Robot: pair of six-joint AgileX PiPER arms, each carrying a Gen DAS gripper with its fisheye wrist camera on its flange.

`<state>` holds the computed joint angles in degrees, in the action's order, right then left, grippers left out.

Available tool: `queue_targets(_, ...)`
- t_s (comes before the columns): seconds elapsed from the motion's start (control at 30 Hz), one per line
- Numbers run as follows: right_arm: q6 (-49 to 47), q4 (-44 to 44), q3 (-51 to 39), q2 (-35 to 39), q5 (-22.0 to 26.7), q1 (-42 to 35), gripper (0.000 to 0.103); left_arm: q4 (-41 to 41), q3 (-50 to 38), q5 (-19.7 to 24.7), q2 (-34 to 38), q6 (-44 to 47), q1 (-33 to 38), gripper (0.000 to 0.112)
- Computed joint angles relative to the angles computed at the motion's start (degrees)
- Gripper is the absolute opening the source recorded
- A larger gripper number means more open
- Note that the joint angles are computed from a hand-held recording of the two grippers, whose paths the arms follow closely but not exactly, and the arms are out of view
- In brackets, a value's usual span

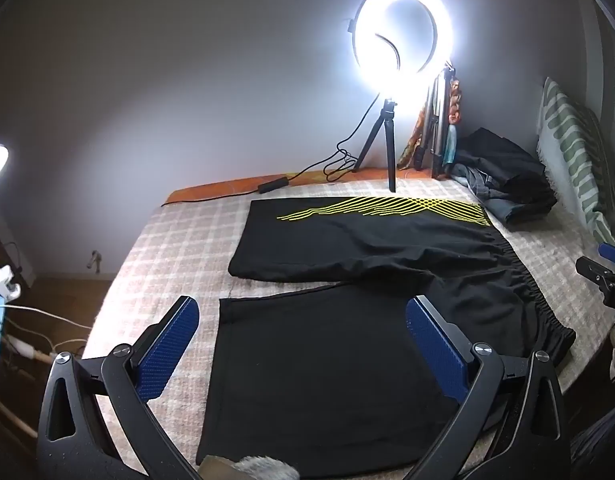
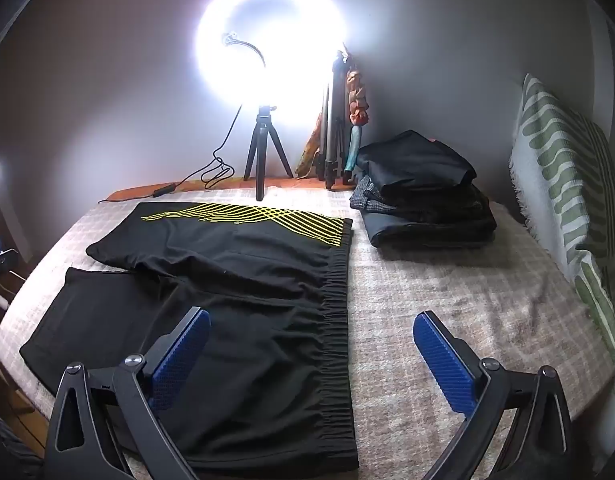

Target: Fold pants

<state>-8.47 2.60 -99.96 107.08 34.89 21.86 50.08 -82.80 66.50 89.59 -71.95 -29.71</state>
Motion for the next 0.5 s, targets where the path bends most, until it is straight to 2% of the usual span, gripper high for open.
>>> queue_targets(0.33,-0.3,0.1,0.2,-0.2,-0.6,0.0,0.103,-0.1,0.9,-0.8,-0.9,1.7,1.0,0.103)
queue_targets(0.5,-0.1,-0.2,0.7,0.0,-1.1,0.2,0.103,1.8,-0.2,1.1,0.7,0.3,-0.8,0.103)
